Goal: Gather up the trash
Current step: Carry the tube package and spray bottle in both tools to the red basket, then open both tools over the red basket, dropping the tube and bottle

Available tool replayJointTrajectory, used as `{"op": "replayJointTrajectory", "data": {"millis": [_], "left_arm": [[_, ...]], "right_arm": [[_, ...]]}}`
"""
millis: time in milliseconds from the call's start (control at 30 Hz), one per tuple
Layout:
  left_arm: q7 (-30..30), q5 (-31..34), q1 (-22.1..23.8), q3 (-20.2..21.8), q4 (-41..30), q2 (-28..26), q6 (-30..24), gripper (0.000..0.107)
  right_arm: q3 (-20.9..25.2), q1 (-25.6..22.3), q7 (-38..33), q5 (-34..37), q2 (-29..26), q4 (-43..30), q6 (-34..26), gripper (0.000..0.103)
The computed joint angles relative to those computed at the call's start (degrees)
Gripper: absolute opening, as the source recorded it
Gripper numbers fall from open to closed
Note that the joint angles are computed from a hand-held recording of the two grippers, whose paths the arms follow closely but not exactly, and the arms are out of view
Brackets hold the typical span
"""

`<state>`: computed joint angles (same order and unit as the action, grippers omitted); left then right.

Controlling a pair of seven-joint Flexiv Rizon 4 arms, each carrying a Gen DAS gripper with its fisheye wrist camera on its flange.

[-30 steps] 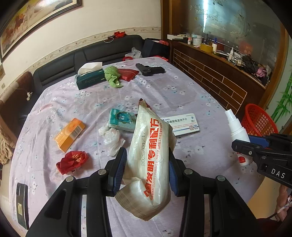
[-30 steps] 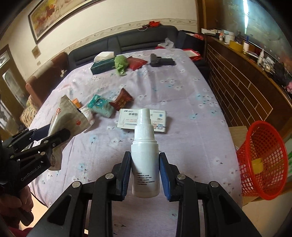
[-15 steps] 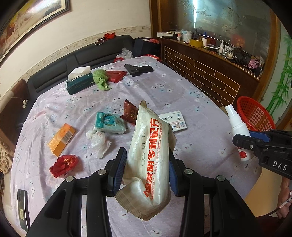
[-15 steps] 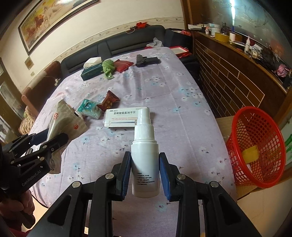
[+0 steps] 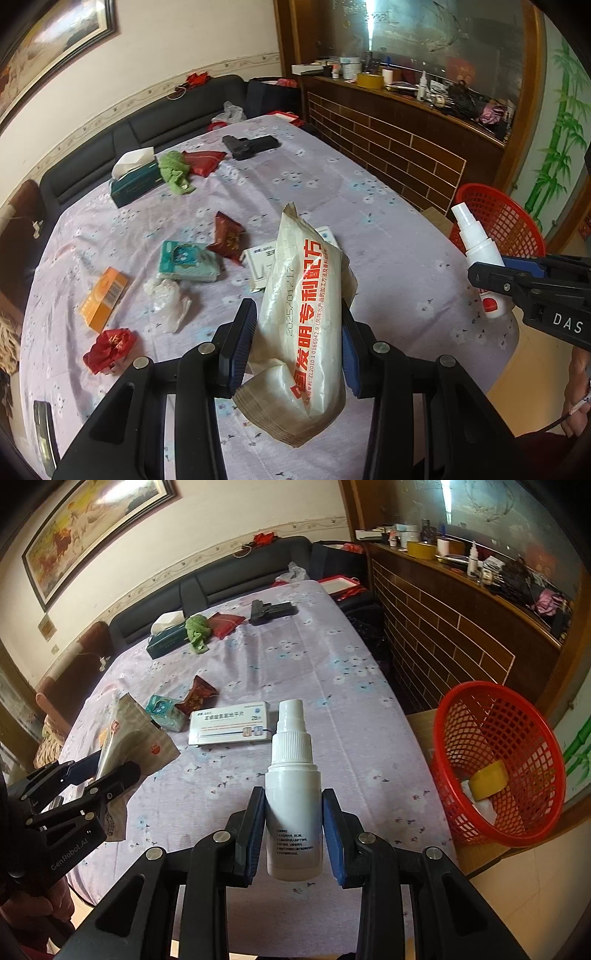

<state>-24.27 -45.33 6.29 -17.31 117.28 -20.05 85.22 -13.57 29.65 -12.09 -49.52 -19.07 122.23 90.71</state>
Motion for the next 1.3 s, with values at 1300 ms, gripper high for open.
{"op": "replayJointTrajectory", "data": {"millis": [1300], "left_arm": [[1.5, 4.3, -10.5, -0.6, -8.5, -2.4, -10.1, 0.041]], "right_arm": [[2.1, -23.5, 31.5, -29.8, 10.6, 9.5, 1.2, 0.032]]}}
